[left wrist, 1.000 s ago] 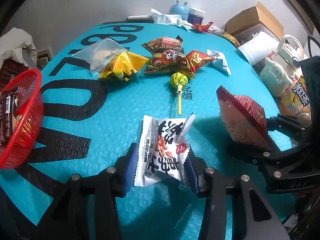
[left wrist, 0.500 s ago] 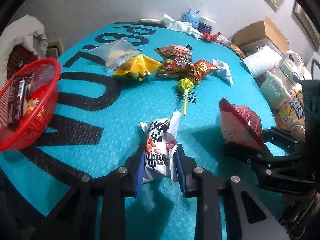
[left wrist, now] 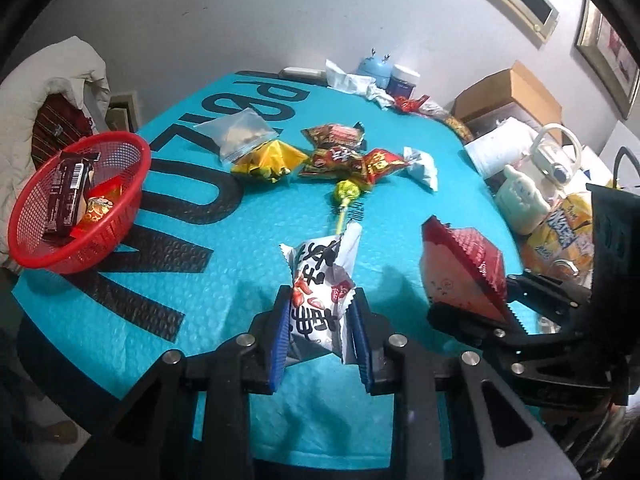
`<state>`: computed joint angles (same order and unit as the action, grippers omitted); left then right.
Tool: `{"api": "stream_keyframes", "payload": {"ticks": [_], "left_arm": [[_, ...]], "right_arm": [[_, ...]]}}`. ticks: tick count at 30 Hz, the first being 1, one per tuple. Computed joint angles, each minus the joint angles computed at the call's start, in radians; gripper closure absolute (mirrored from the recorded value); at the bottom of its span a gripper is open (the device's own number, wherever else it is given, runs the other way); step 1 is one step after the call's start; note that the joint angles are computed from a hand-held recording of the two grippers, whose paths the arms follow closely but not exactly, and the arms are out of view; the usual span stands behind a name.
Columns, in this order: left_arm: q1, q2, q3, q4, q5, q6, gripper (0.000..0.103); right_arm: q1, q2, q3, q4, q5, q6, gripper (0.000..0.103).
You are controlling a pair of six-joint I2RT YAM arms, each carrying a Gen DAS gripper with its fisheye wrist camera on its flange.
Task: Organize snacks
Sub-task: 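Lift and carry the white packet and the red bag toward the red basket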
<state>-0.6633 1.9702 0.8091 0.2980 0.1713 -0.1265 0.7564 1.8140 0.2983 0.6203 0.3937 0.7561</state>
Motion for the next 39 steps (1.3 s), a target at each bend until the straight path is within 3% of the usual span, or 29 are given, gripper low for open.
{"api": "stream_keyframes", "payload": {"ticks": [11, 25, 34, 39], "left_arm": [[0.004, -0.121, -0.062, 0.038, -0.007, 0.006, 0.075], [0.071, -0.289, -0.076, 0.047, 0.014, 0.029, 0.075], [0.171, -0.305, -0.04, 0.034, 0.081, 0.062, 0.075], [0.235, -0.262, 0.011, 0.016, 0.101, 0.074, 0.075]], "right_arm": [[0.021, -0.166, 0.006, -0.119, 0.028, -0.031, 0.047], [0.078, -0.416, 0.138, -0.386, 0.157, -0.126, 0.047], [0.062, -0.353, 0.286, -0.442, 0.13, -0.175, 0.047], [0.008, -0.249, 0.384, -0.411, 0.053, -0.243, 0.047]]}}
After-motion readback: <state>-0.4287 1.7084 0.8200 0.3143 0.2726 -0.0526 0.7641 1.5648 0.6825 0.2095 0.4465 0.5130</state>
